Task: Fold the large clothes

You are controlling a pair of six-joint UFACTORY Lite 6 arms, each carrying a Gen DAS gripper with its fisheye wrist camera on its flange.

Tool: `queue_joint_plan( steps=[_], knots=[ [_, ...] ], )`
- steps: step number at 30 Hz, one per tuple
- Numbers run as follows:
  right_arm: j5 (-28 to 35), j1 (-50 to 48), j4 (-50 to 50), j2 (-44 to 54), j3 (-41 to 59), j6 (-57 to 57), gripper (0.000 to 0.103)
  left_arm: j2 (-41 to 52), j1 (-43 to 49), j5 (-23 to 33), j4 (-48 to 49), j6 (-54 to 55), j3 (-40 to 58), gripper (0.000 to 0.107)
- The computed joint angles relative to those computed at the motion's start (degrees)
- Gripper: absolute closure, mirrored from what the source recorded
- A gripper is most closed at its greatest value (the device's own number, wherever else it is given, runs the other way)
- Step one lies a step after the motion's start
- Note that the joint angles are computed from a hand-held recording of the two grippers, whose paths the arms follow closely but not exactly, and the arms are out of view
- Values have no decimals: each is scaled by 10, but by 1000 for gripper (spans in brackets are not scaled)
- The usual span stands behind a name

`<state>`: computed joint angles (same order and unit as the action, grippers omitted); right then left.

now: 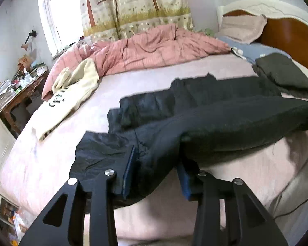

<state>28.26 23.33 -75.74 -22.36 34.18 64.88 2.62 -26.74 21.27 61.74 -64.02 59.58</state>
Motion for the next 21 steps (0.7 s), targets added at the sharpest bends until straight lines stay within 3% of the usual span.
queue_joint_plan(
  steps=[5, 8, 11, 14, 16, 19, 20, 21],
  knots=[
    [-22, -52, -108, 127, 140, 92, 33, 158, 39, 5, -64, 95, 202, 68],
    [-44, -93, -173, 233, 253, 155, 27, 273, 62, 34, -208, 234, 361, 68],
    [-6, -113, -288, 370, 368, 281, 23, 343, 77, 31, -251, 262, 453, 65],
    [0, -129, -255, 508, 495, 273, 23, 434, 91, 24, -297, 303, 567, 63],
    [-20, -148, -265, 557, 546, 325, 23, 503, 107, 32, -396, 383, 663, 61],
    [-81, -184, -387, 541, 513, 502, 23, 484, 126, -4, -467, 406, 628, 60],
    [-107, -197, -446, 516, 487, 562, 22, 444, 127, -30, -450, 377, 569, 55],
    [-125, -206, -506, 476, 448, 622, 19, 400, 126, -48, -408, 326, 509, 42]
  ],
)
